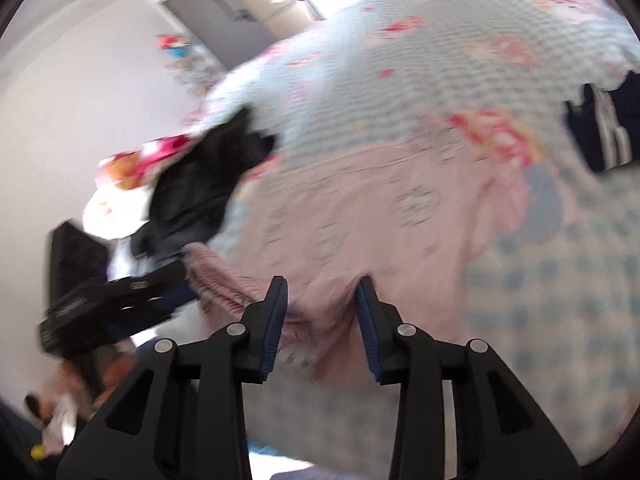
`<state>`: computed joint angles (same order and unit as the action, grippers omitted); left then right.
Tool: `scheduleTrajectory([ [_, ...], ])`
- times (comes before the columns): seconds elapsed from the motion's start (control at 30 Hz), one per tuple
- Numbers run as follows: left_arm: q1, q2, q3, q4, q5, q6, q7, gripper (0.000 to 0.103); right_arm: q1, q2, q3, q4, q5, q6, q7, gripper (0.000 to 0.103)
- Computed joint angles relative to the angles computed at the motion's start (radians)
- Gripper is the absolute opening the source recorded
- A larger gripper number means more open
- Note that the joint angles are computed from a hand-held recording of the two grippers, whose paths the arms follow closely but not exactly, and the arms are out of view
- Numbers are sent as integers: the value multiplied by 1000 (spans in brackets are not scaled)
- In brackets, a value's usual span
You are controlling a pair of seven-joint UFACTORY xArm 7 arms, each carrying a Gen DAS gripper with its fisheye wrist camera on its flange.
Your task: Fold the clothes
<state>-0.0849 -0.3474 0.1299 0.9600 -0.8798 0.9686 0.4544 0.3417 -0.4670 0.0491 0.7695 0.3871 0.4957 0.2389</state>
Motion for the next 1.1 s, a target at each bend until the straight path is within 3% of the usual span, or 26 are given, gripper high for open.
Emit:
scheduleTrajectory([
  [0.13, 12, -32, -63, -58, 176, -166, 43, 54, -43, -6, 36, -28, -121, 8, -19, 41],
  [0.2, -10, -11, -73, -61, 250, -171, 75, 54, -22, 21, 20, -22, -123, 54, -64, 41],
  [0.27, -44, 1, -60, -72, 235, -174, 127, 54, 9, 41, -1, -17, -81, 67, -118, 41],
  [0.37, -48, 49, -78, -61, 272, -160, 88, 54, 17, 79, 1, 5, -58, 83, -167, 46],
  [0.4, -44, 66, -89, -58, 297, -162, 59, 49, 15, 92, 6, 12, -57, 87, -177, 46],
  [0.43, -43, 66, -93, -61, 310, -163, 49, 26, 15, 104, 5, 20, -50, 95, -193, 41],
  [0.47, -43, 62, -94, -55, 320, -151, 43, 16, 13, 113, 4, 27, -47, 106, -210, 20],
  [0.53, -46, 56, -90, -35, 321, -135, 34, 10, 7, 125, 4, 40, -38, 120, -241, 10],
  [0.7, -58, 55, -57, 53, 242, -128, 95, 9, -19, 129, 9, 103, -20, 109, -256, 6],
  [0.97, -43, 196, -81, 240, 205, -208, 150, 9, -84, 234, 40, 286, -150, 25, -239, 6],
  [1.03, -31, 268, -102, 274, 237, -241, 107, 11, -94, 274, 45, 310, -172, -16, -223, 6],
  [1.1, -13, 365, -126, 334, 351, -210, -14, 19, -122, 341, 65, 334, -252, -27, -146, 10],
])
